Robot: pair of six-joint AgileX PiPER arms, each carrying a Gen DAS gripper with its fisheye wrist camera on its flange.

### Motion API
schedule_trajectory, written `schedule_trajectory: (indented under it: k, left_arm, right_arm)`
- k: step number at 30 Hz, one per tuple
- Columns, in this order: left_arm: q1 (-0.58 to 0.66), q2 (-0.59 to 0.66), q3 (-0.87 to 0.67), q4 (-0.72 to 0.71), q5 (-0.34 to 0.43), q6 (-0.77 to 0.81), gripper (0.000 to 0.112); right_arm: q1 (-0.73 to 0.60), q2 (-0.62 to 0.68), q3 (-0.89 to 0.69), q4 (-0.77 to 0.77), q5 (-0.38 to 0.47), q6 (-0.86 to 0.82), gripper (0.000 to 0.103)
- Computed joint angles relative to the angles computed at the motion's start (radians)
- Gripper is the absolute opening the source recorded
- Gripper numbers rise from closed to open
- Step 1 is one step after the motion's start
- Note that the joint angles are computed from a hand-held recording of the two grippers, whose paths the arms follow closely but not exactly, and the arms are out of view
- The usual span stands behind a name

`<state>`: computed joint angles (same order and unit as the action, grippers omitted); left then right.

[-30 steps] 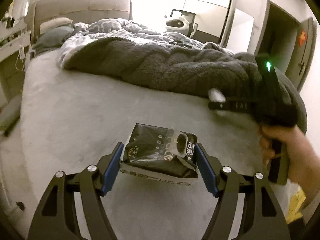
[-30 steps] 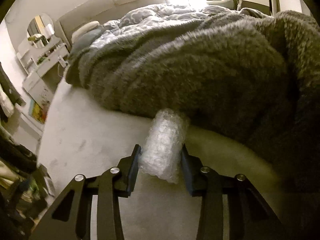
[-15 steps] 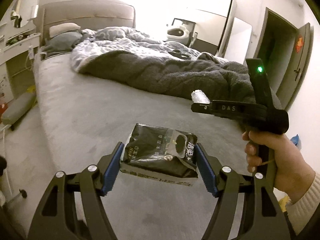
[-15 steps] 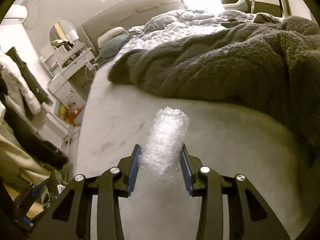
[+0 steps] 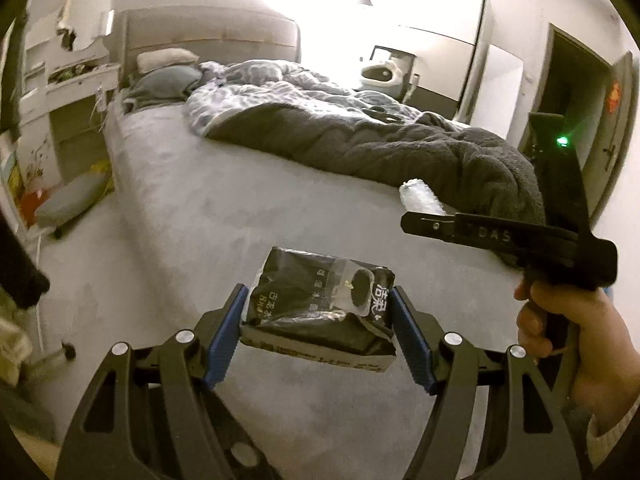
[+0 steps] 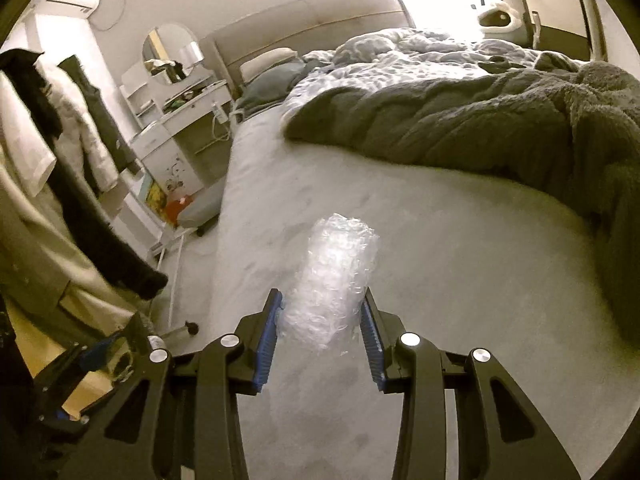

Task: Collect trash
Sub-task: 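Carry the packet and the bubble wrap roll over the bin with both tools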

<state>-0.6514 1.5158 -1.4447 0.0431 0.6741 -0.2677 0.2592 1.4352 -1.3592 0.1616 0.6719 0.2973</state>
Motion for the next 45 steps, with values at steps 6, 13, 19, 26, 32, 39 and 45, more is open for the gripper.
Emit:
schedule_trajectory:
  k: [6, 13, 19, 26, 32, 39, 45]
  left_arm:
    - [0.006, -0.114, 0.132, 0.072, 0.01, -0.076, 0.073]
    - [0.087, -0.229, 0.26, 0.124, 0.033, -0.13, 0.073]
    - [0.202, -0.29, 0.347, 0.009, 0.028, -0.021, 0.073]
    - [0.331, -0.311, 0.427, -0.148, 0.031, 0.123, 0.073]
    - [0.424, -0.297, 0.473, -0.224, 0.048, 0.201, 0.073]
    - [0.473, -0.239, 0.528, -0.233, 0.057, 0.232, 0.073]
    - [0.503, -0.178, 0.585, -0.238, 0.037, 0.263, 0.073]
  right_arm:
    - [0.095, -0.071, 0.09, -0.064, -0.025, 0.104, 0.039]
    - [0.228, -0.1, 0.131, -0.186, -0.043, 0.271, 0.039]
    - [0.358, -0.094, 0.102, -0.336, -0.003, 0.403, 0.039]
    - [0.45, -0.058, 0.07, -0.392, 0.008, 0.466, 0.039]
    - [0.519, 0.007, 0.02, -0.41, 0.016, 0.476, 0.039]
    - [0.569, 0.099, -0.061, -0.41, 0.026, 0.465, 0.039]
    - [0.587, 0.166, -0.122, -0.383, 0.028, 0.438, 0.039]
